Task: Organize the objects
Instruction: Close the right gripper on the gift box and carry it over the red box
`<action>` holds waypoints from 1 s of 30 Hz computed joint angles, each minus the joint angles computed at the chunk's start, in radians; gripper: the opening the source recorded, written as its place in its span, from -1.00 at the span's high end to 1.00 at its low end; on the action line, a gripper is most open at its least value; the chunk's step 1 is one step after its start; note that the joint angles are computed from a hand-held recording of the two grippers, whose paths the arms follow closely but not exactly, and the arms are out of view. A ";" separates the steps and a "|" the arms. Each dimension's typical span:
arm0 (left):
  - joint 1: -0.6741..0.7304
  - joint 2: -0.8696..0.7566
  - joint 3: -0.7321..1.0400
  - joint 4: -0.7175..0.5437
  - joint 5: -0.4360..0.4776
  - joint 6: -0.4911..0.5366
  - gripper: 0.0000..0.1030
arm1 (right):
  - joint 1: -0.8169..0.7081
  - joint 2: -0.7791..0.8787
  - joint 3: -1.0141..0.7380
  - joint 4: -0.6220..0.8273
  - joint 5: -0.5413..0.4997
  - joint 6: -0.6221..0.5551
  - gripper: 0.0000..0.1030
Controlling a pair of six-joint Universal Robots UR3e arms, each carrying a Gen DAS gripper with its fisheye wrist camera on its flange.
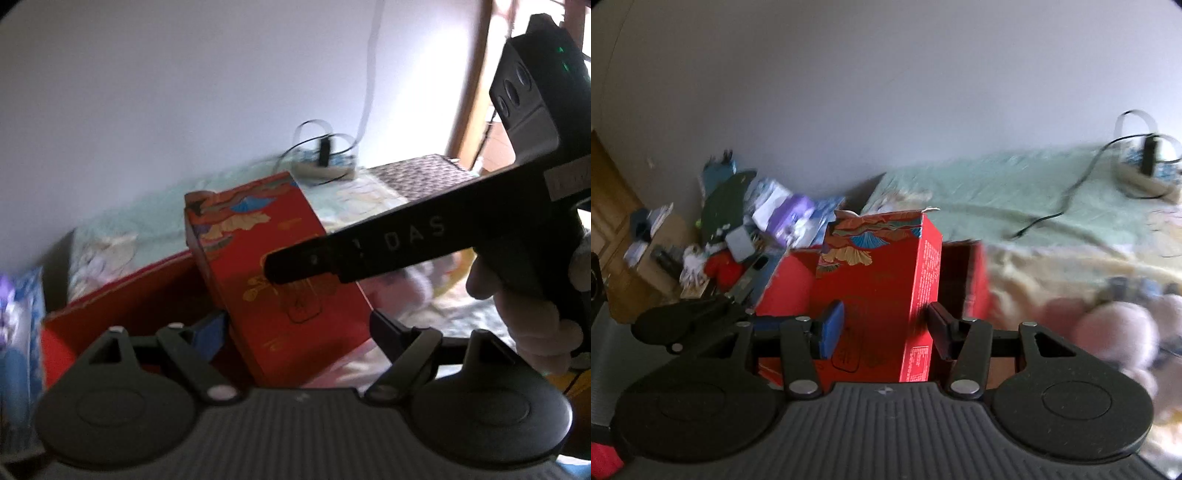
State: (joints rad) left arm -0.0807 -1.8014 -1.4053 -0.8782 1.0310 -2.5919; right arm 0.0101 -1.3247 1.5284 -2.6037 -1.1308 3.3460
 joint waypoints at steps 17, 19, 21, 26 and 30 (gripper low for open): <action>0.047 -0.341 0.319 -0.250 0.115 -0.003 -0.54 | 0.100 0.527 -0.667 0.425 -0.005 0.012 -0.04; 0.049 -0.350 0.333 -0.277 0.122 0.004 -0.51 | 0.100 0.557 -0.706 0.455 -0.008 0.020 -0.03; 0.048 -0.366 0.358 -0.304 0.131 0.003 -0.49 | 0.101 0.589 -0.751 0.488 -0.009 0.026 -0.02; 0.037 -0.402 0.407 -0.322 0.148 -0.016 -0.45 | 0.123 0.627 -0.787 0.489 -0.059 0.035 0.10; 0.028 -0.424 0.437 -0.326 0.162 -0.030 -0.39 | 0.126 0.615 -0.755 0.458 -0.080 0.053 0.24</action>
